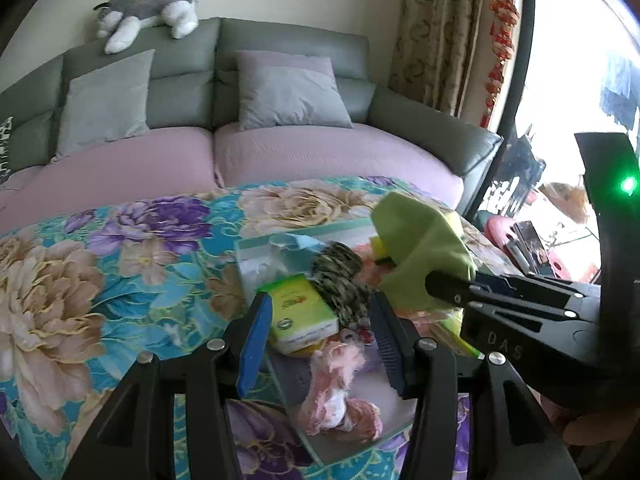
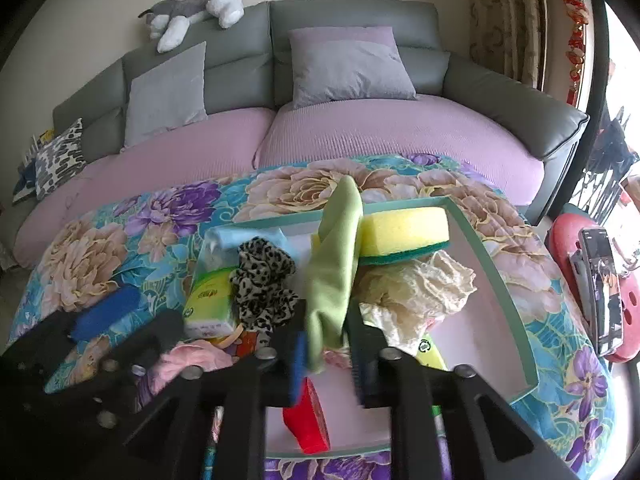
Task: Organize soft objects
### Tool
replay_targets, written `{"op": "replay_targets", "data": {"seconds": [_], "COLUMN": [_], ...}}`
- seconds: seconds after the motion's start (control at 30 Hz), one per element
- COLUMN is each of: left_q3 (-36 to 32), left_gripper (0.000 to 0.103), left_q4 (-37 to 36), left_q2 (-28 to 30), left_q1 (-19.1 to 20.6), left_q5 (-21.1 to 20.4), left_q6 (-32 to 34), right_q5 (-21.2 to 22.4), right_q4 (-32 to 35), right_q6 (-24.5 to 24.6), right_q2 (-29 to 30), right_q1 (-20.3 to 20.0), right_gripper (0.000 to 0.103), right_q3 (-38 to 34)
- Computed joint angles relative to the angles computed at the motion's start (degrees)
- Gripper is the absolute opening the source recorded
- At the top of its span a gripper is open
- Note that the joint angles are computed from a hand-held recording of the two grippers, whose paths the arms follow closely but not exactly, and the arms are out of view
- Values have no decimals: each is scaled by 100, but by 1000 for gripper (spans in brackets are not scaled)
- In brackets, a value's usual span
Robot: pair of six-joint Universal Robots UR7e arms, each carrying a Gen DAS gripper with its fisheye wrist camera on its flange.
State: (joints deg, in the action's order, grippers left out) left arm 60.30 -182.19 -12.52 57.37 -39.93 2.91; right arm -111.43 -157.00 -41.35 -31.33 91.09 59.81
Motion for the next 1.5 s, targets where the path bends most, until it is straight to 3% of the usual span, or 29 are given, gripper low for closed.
{"op": "replay_targets", "data": {"seconds": [0.03,0.07,0.1,0.27,0.33,0.43,0.53,0.6,0.67,0.7,0.83,0.93,1.13,1.3,1.4,1.5], "left_q3": [83,164,197,539,675,905,1124,1265,1438,1513,1780,1975,2533,2841,2942,3119], "left_gripper": [52,52,52,56,64,68,83,83,87,93,100,100,100,100,100,100], "left_q4": [-113,-194,-244,-447,-419,-294,-80,27,281,371,414,498,1269,1188,1934,1762], "left_q2": [-41,-87,-109,-289,-365,-514,-640,-696,-780,-820,-919,-998,-1392,-1510,-1643,-1710], "left_q1": [-11,-18,-22,-13,-1,23,20,10,-2,-5,-51,-110,-215,-371,-450,-537], "left_q5": [64,132,199,479,680,902,1191,1364,1554,1611,1850,2047,2033,2130,2300,2266], "left_q6": [7,0,-7,-211,-425,-875,-1341,-1516,-1877,-2033,-2395,-2611,-3624,-3793,-4451,-4396], "right_q5": [5,15,27,-13,-40,-15,52,135,200,223,258,285,369,405,373,272], "right_q4": [2,-13,-43,-97,-109,-141,-216,-221,-205,-233,-347,-491,-586,-674,-650,-723], "right_q6": [5,11,17,32,31,94,148,200,252,261,291,329,489,544,553,494], "right_q2": [-2,-9,-16,-55,-63,-137,-212,-269,-332,-360,-488,-619,-914,-1150,-1242,-1341], "right_q1": [4,8,10,45,56,61,63,57,49,46,36,24,-14,-65,-82,-66], "right_gripper": [40,56,62,62,67,77,86,98,103,103,103,103,103,103,103,103], "right_q3": [9,31,55,168,200,329,455,531,619,674,901,1117,1547,1942,2108,2314]}}
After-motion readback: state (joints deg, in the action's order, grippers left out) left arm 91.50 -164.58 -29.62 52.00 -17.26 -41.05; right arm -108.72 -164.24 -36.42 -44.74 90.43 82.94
